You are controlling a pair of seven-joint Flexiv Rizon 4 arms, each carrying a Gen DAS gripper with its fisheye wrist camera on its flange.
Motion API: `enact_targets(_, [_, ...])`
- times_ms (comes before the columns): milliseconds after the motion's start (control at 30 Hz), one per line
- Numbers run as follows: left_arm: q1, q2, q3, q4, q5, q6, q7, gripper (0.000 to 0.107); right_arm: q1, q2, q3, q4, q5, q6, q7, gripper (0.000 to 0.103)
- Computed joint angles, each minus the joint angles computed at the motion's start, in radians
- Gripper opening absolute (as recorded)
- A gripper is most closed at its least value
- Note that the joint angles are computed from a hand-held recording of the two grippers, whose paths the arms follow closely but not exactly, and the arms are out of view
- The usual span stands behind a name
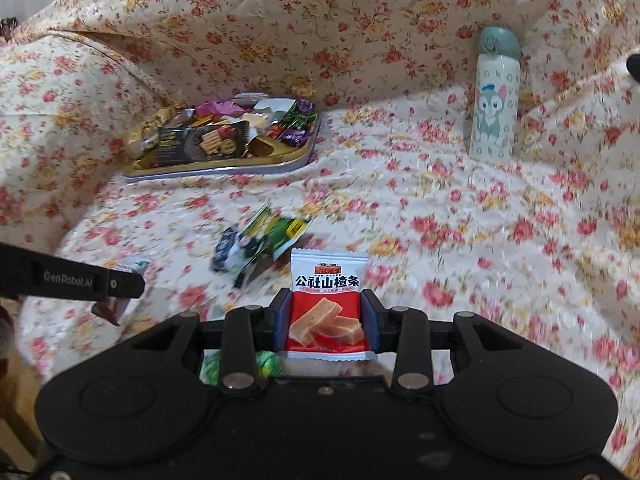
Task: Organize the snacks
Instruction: 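Carry the white packet and red-white packet over the gold tray with both tools, then lower both packets into the tray and open both tools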
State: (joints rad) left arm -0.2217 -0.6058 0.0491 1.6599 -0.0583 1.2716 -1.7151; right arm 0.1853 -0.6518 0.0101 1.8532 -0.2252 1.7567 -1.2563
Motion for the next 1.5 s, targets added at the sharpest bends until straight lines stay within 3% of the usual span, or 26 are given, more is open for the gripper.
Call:
enact_targets(500, [-0.002,0.146,-0.029,0.226,-0.006,0.009,-0.017,0.027,-0.351,0.127,0.427,0.181,-0.002,-0.107,-0.113,0.039])
enact_targets(667, [-0.008,0.163,-0.034,0.262,-0.006,-0.015,-0.025,0.027,-0.406,0.146,0.510,0.210,0.053,-0.175,-0.190,0.039])
enact_targets(933, [-0.022,0.160,-0.025,0.274,0.016,-0.072,-0.063,0.027,-0.370,0.164,0.504,0.212,0.145,-0.277,-0.253,0.039])
enact_targets(1500, [-0.044,0.118,0.009,0.204,0.107,-0.167,-0.170,0.027,-0.184,0.170,0.340,0.151,0.301,-0.407,-0.327,0.039])
